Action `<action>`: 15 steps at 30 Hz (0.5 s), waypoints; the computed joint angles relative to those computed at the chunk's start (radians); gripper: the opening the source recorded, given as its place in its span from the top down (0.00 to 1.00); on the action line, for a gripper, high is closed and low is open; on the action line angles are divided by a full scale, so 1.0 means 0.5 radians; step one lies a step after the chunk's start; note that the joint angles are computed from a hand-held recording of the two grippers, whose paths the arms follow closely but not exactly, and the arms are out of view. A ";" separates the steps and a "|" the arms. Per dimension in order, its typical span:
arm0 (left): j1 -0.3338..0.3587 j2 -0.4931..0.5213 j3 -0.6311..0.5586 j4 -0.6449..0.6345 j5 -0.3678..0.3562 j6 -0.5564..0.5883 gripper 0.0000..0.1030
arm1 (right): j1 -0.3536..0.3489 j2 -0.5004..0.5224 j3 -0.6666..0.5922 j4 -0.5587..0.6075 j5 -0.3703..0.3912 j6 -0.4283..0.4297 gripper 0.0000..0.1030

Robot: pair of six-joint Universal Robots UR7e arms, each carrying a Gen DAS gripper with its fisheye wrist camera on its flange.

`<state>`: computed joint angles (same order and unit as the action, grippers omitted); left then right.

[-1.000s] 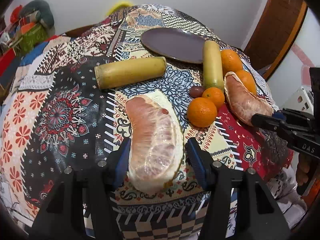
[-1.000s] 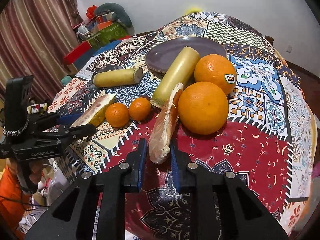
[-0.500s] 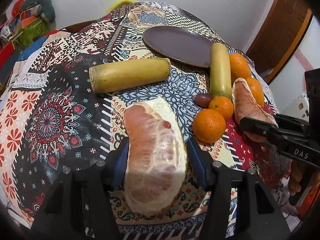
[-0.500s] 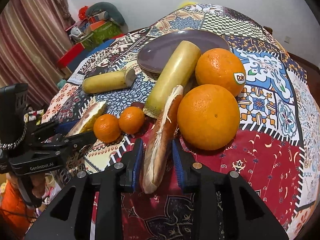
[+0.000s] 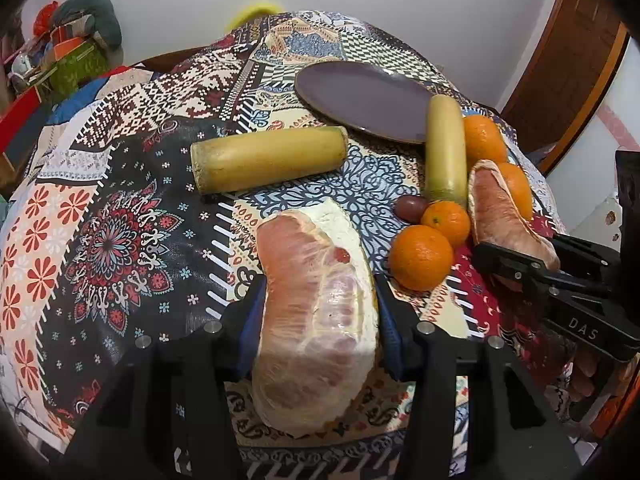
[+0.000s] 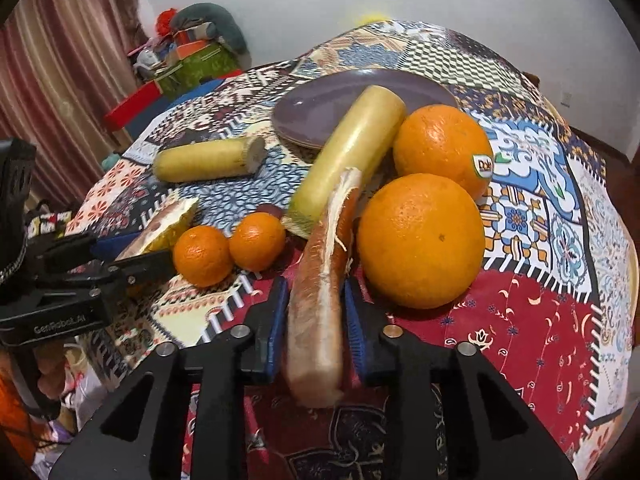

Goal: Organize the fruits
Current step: 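Close the left tool on the pale pomelo wedge while the right tool grips the pink wedge, then lift both pomelo wedges and carry them over the dark plate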

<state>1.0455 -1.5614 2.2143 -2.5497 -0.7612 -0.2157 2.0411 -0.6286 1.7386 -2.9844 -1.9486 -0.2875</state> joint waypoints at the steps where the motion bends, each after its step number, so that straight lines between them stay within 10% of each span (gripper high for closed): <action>1: -0.016 -0.016 0.011 0.000 0.004 -0.005 0.51 | 0.008 -0.009 0.017 -0.028 -0.002 -0.017 0.78; 15: -0.272 -0.120 0.022 -0.069 0.172 0.010 0.51 | 0.068 -0.140 0.091 -0.246 0.042 -0.040 0.79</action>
<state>0.9096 -1.6215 2.2253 -2.5841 -0.6751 -0.2105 2.0749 -0.6985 1.7839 -3.1076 -1.9276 -0.3077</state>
